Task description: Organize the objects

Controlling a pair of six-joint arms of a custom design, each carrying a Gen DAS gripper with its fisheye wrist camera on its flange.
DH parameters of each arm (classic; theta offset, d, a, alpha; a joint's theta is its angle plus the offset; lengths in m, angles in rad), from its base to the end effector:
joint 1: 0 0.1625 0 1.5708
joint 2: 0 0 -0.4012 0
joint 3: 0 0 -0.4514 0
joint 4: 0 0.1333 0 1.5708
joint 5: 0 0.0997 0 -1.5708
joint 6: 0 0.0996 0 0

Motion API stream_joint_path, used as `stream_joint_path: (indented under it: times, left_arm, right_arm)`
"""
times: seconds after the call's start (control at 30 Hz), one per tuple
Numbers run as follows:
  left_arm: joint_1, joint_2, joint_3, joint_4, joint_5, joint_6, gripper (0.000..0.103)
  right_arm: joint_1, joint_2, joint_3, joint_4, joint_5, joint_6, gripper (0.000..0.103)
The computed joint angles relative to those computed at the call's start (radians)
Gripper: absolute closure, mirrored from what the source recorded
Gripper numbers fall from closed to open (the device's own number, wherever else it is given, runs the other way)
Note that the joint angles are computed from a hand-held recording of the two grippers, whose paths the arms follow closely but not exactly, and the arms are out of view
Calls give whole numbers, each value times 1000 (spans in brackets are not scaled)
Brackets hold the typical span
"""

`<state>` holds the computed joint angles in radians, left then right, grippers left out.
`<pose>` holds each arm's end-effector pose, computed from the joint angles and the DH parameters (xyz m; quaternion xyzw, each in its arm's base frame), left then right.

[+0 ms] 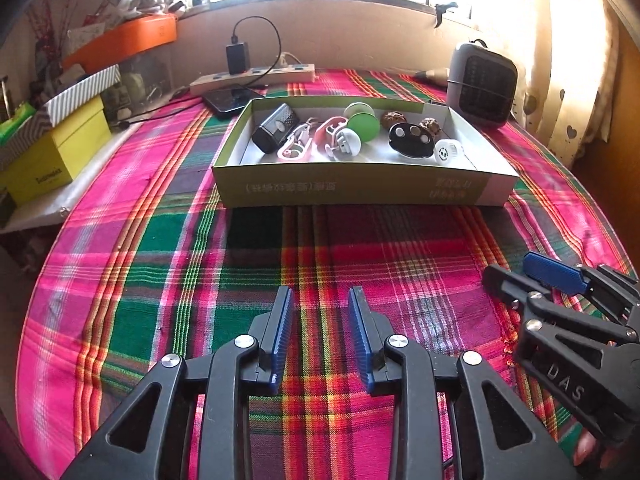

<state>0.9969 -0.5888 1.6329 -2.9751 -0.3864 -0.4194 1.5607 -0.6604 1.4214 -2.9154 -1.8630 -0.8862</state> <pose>-0.1727 -0.6827 -0.0049 -0.0367 0.8216 -0.3923 0.4120 0.0967 -0.7805 0.0726 0.3640 -0.8758 0.1961 0.2490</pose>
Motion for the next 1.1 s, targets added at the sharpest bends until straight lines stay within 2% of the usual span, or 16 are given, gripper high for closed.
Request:
stream_joint_path:
  times: [0.03,0.1,1.1]
  left_arm:
    - [-1,1,0,-3,2,-1,76]
    - [0,0,2,-11,-2,1,76]
    - [-2,-2,8,-20,-7,1,76]
  right_arm:
    - [0,0,1,4,0,-4,51]
    - [4,3,4,-8,-11,-17,49]
    - [4,3,8,-18,-15,-17,47]
